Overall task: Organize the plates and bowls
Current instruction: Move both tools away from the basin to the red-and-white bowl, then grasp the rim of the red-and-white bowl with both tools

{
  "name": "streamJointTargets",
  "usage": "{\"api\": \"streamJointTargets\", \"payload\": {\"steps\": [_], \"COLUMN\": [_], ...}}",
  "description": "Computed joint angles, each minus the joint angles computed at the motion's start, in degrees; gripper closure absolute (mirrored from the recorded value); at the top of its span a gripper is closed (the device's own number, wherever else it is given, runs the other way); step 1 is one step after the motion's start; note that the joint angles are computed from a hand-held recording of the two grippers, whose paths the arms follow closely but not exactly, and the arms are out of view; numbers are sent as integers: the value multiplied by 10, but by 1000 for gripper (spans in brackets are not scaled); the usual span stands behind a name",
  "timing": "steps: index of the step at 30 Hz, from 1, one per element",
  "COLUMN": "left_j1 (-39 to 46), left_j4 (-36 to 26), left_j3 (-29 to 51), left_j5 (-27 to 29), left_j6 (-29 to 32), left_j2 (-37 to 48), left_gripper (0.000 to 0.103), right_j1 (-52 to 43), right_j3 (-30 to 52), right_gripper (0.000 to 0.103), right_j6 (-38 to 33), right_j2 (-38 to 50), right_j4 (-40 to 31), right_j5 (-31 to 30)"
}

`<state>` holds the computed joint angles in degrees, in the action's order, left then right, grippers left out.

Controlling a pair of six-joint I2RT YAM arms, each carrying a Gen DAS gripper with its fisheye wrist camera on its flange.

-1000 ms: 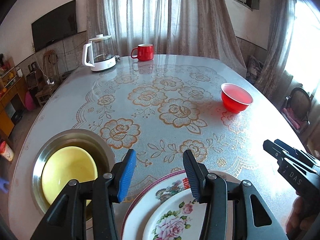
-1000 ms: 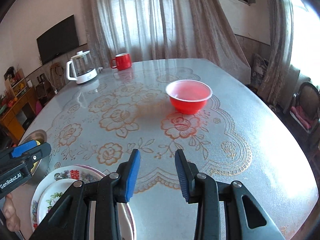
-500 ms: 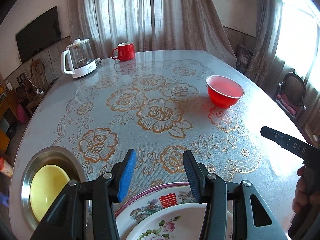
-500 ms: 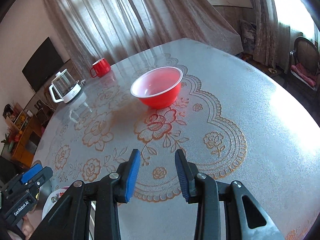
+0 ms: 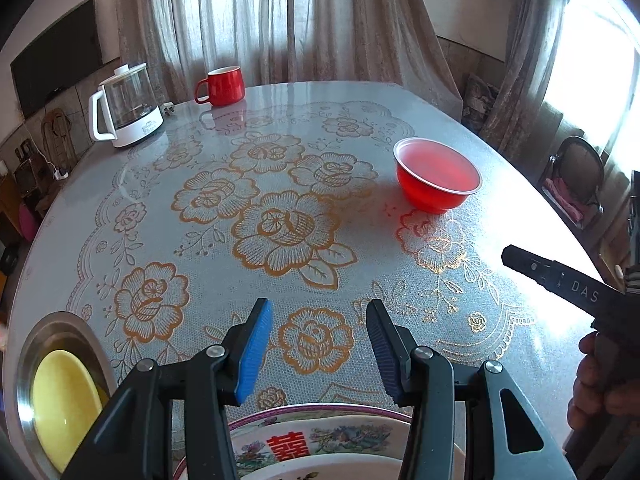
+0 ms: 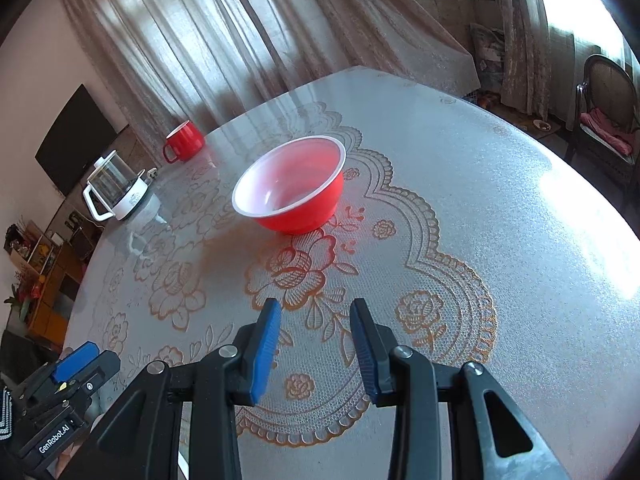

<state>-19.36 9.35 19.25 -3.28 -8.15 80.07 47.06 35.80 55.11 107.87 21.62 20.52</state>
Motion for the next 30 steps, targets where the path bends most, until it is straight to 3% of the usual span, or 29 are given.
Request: {"api": "streamJointTargets", "payload": {"steps": [11,16,19,27,30], "left_j1": [16,13,10,9,6], "left_j4": [-11,1,8,32,20], "left_j3": [79,115,145,231,270], "left_j5": [59,81,105,175,188], "left_j6": [-26,-30,-42,-93,-106], "left_j2": [88,118,147,240,273], "left_gripper": [54,67,68,68,56], "right_j1": [-37,-67,-87,-143,-161], "right_j3": [16,29,50,110,127], "right_gripper": [68,77,79,80,79], "right_j6": [-11,-25,-36,-42,-36], "right_j2": [12,18,30,70,89], "right_j4": [9,25,24,14,15], "right_j5": [-26,-47,-60,-98,-110]}}
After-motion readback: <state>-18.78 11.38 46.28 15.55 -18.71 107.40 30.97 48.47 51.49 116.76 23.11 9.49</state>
